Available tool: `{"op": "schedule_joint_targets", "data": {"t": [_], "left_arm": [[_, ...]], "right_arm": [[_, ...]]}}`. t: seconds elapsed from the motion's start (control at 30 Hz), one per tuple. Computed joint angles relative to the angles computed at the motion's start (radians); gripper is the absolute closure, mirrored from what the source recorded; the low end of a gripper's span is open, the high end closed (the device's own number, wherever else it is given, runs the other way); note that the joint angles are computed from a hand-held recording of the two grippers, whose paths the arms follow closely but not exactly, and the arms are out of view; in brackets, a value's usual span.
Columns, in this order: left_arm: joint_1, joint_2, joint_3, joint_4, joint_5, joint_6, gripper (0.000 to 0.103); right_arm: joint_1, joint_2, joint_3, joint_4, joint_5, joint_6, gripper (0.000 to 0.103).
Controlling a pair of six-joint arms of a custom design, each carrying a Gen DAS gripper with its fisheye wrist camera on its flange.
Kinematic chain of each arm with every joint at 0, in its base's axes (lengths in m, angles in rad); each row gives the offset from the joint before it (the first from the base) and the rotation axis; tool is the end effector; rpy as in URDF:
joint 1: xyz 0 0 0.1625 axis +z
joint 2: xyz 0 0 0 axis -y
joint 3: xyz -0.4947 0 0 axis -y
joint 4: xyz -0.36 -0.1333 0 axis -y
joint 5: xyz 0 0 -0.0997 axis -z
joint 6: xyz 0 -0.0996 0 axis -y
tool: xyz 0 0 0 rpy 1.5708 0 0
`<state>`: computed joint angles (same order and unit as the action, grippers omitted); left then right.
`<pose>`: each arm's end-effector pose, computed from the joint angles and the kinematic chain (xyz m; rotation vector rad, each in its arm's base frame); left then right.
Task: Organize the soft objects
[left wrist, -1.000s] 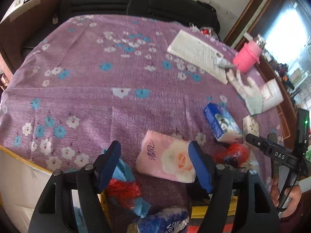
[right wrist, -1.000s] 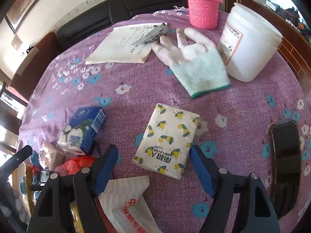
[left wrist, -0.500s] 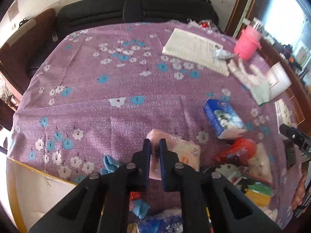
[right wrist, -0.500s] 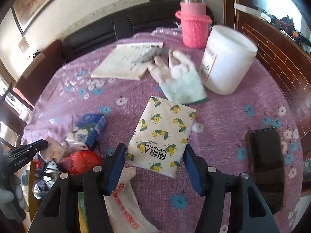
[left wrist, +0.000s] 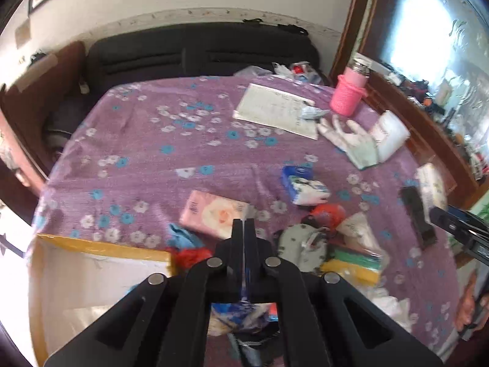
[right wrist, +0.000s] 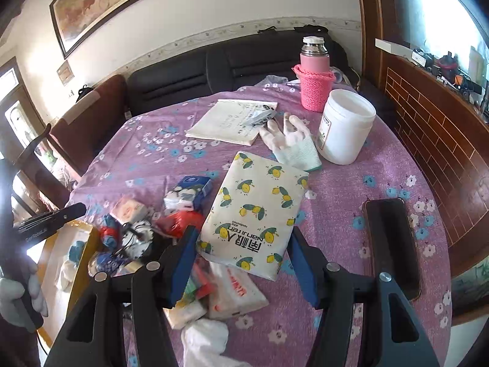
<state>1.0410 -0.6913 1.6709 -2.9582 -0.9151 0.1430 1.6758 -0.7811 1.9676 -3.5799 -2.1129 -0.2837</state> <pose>-0.1887 -0.7061 0.1461 0.6580 2.4133 -0.6694 0.1461 -0.6047 0.1921 0.1758 -2.3802 0.9706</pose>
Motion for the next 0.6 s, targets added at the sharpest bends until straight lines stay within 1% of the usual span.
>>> {"op": "schedule_joint_targets", "data": {"t": [0.03,0.1,0.17,0.2,0.27,0.3,0.33,0.4,0.53,0.6], "left_arm": [[0.000,0.007,-0.002,-0.007,0.013,-0.001,0.066],[0.011,0.015,-0.017,-0.006,-0.003,-0.010,0.036],[0.021,0.033,-0.051,0.022,-0.036,-0.025,0.034],[0.023,0.049,-0.085,0.071,-0.045,-0.039,0.034],[0.018,0.093,-0.159,0.165,-0.038,-0.050,0.029],[0.014,0.117,-0.195,0.207,-0.026,-0.049,0.025],[0.008,0.150,-0.244,0.261,-0.003,-0.055,0.024],[0.002,0.209,-0.337,0.364,0.030,-0.081,0.024],[0.000,0.326,-0.545,0.615,0.081,-0.154,0.024],[-0.001,0.363,-0.601,0.668,0.100,-0.156,0.022]], "right_arm": [[0.002,-0.003,0.011,-0.004,0.005,0.000,0.040],[-0.001,-0.006,0.031,-0.013,0.021,0.002,0.040],[-0.010,-0.007,0.054,-0.029,0.044,0.008,0.040],[-0.016,-0.006,0.063,-0.037,0.057,0.010,0.040],[-0.030,-0.003,0.081,-0.053,0.082,0.007,0.040],[-0.037,-0.001,0.091,-0.065,0.093,0.002,0.040],[-0.045,0.002,0.100,-0.076,0.107,-0.005,0.040],[-0.059,0.001,0.112,-0.085,0.133,-0.010,0.040],[-0.098,-0.005,0.134,-0.089,0.208,0.000,0.040],[-0.115,-0.009,0.140,-0.082,0.239,0.003,0.040]]}}
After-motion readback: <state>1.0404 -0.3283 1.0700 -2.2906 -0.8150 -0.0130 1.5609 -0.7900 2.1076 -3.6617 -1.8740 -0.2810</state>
